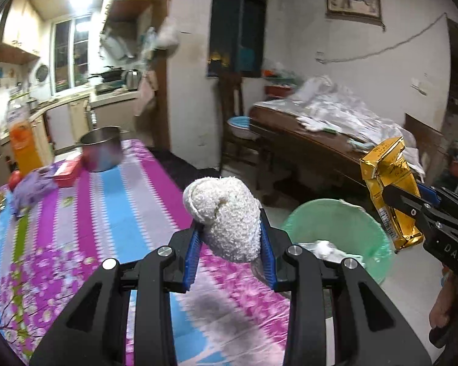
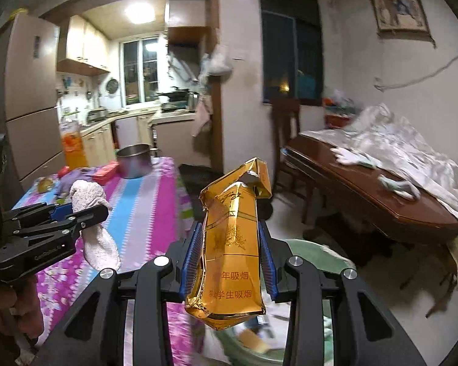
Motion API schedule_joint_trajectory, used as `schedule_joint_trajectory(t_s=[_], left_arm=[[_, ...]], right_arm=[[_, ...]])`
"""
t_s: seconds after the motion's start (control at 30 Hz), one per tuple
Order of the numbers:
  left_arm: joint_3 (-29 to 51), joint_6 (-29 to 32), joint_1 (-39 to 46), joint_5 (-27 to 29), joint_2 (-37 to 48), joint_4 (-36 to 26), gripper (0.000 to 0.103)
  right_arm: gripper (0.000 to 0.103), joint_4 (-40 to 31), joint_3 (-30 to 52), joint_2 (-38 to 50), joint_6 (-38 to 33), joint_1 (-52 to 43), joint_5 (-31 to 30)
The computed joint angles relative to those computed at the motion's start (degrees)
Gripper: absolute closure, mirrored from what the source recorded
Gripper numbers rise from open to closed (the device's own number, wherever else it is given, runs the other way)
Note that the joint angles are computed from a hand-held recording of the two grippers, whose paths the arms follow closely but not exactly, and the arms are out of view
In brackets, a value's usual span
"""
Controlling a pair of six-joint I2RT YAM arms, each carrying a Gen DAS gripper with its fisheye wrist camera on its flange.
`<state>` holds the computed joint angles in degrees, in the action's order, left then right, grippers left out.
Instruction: Collect trash
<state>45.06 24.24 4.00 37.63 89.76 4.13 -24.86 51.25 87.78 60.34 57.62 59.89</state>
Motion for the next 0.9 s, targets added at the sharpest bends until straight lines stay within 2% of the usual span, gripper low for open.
schedule_joint_trajectory(t_s=[0.17, 0.3, 0.4, 0.47, 0.53, 0.57, 0.6, 0.67, 0.7, 0.77, 0.87, 0.9], left_arm=[[-0.7, -1.5, -5.9, -1.9, -0.8, -0.4, 0.070], [-0.7, -2.2, -11.0, -4.9, -0.9, -0.2, 0.070], [-0.5, -2.6, -13.2, -6.4, 0.1, -0.1, 0.071], [-1.0, -2.2, -12.1, -5.2, -0.3, -0.1, 0.070], [-1.1, -0.4, -9.2, -3.9, -0.3, -0.5, 0.070], [-0.9, 1.6, -6.4, -4.0, 0.4, -0.8, 0.070], [-0.3, 3.6, -2.5, -3.7, 1.7, -1.0, 0.070], [3.2, 6.8, 4.9, -4.2, 6.7, -1.5, 0.069], [6.7, 8.4, 9.2, -5.8, 11.0, -1.7, 0.069], [14.4, 9.2, 15.1, -9.0, 18.7, -3.7, 0.069], [25.8, 8.4, 21.9, -15.3, 29.0, -3.7, 0.069], [29.0, 8.3, 23.0, -16.6, 31.5, -4.7, 0.068]], right_arm=[[0.065, -4.6, -3.6, -4.0, 4.2, 0.7, 0.4], [0.066, -5.1, -8.1, -9.1, 5.0, -1.5, -2.1], [0.066, -5.9, -9.3, -9.8, 8.0, -0.6, -2.1], [0.065, -2.1, -9.2, -8.7, 5.7, -0.6, -3.1], [0.065, 9.8, -10.1, -5.8, -2.1, -2.2, -8.0], [0.065, 13.5, -9.4, -3.4, -4.1, -2.4, -10.1], [0.065, 22.9, -7.9, 2.0, -10.0, -4.4, -16.2], [0.065, 31.8, -3.3, 10.4, -15.2, -7.0, -25.2], [0.065, 34.9, 2.2, 17.3, -17.7, -8.3, -31.2], [0.065, 35.0, 14.6, 29.1, -21.0, -9.8, -40.5], [0.063, 29.2, 31.7, 41.8, -23.4, -10.2, -47.3], [0.062, 27.5, 35.0, 44.0, -23.8, -10.3, -48.2]])
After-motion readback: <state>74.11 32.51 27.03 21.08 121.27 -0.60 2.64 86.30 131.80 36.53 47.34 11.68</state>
